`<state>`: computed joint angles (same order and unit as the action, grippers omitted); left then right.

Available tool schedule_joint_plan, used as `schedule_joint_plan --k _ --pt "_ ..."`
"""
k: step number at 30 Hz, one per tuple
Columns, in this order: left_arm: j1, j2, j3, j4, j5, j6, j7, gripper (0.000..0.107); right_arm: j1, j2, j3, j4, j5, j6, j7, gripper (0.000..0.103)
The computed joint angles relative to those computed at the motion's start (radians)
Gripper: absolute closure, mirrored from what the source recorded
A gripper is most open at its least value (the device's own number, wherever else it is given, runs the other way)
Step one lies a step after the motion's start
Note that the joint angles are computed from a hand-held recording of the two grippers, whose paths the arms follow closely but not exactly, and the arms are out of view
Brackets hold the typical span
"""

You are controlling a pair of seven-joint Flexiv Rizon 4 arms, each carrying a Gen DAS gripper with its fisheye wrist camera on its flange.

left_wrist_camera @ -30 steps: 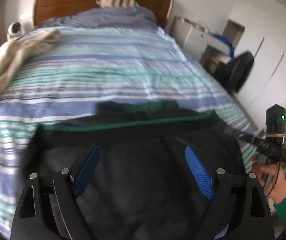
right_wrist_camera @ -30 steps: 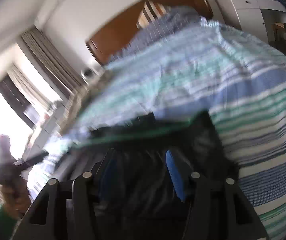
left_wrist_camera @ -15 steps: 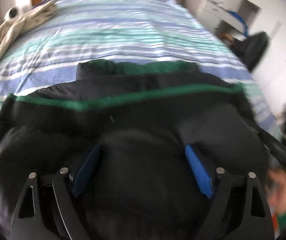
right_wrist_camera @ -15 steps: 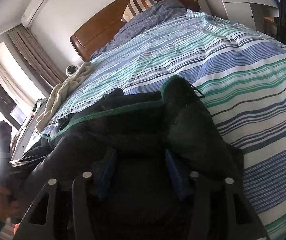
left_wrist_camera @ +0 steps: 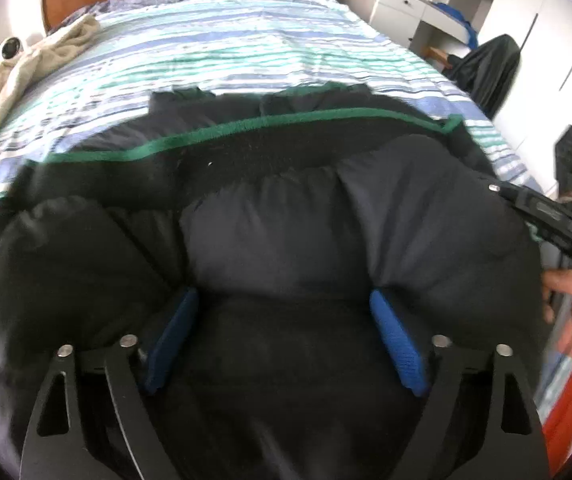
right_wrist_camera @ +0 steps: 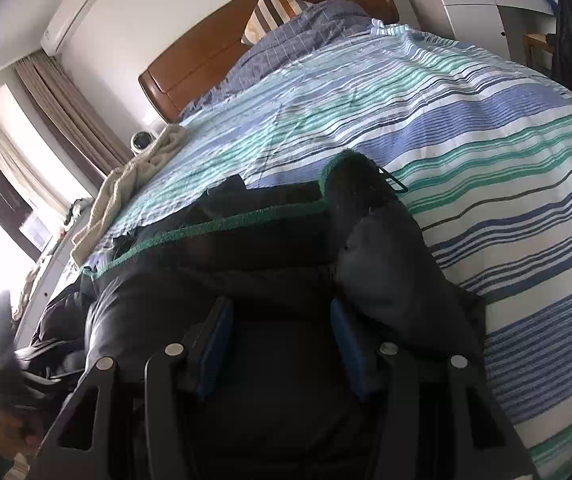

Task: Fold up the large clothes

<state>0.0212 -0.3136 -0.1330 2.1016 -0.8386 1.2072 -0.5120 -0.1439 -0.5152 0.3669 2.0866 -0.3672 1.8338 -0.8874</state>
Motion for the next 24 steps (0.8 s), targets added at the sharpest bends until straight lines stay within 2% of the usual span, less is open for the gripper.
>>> schedule_joint_plan --k 2,4,8,10,12,14,16,19,20,22,24 --pt "0.009 0.066 -0.027 0.071 -0.090 0.014 0.114 0.020 0.070 0.071 -0.066 0.041 0.033 -0.023 0.003 0.050" --pt "-0.012 0.108 -0.027 0.129 -0.186 0.038 0.211 0.020 0.068 0.130 -0.053 0.102 0.049 0.018 -0.011 0.049" --pt "-0.052 0.072 -0.013 0.135 -0.327 0.051 0.299 0.019 0.062 0.247 -0.027 0.249 0.046 0.149 0.010 0.048" --pt "-0.078 0.036 -0.025 0.123 -0.417 0.103 0.383 0.018 0.039 0.293 -0.001 0.327 0.017 0.229 0.064 0.048" --pt "-0.098 0.023 -0.015 0.113 -0.419 0.120 0.382 0.017 0.057 0.342 0.003 0.406 0.033 0.292 0.096 0.048" --pt "-0.103 0.034 0.004 0.116 -0.368 0.108 0.341 0.018 0.105 0.397 0.005 0.475 0.098 0.329 0.099 0.048" --pt "-0.102 0.082 0.029 0.143 -0.299 0.077 0.280 0.023 0.154 0.448 0.000 0.514 0.167 0.323 0.081 0.048" --pt "-0.113 0.191 0.037 0.224 -0.386 0.026 0.380 0.021 0.219 0.551 0.019 0.561 0.309 0.269 0.000 0.048" --pt "-0.131 0.205 0.045 0.246 -0.404 0.043 0.403 0.021 0.230 0.570 0.026 0.564 0.341 0.251 -0.023 0.048" --pt "-0.185 0.196 0.031 0.268 -0.551 0.122 0.525 0.020 0.255 0.595 0.025 0.578 0.362 0.232 -0.041 0.048" --pt "-0.221 0.165 0.031 0.250 -0.665 0.148 0.597 0.019 0.284 0.595 0.005 0.585 0.364 0.226 -0.038 0.048"
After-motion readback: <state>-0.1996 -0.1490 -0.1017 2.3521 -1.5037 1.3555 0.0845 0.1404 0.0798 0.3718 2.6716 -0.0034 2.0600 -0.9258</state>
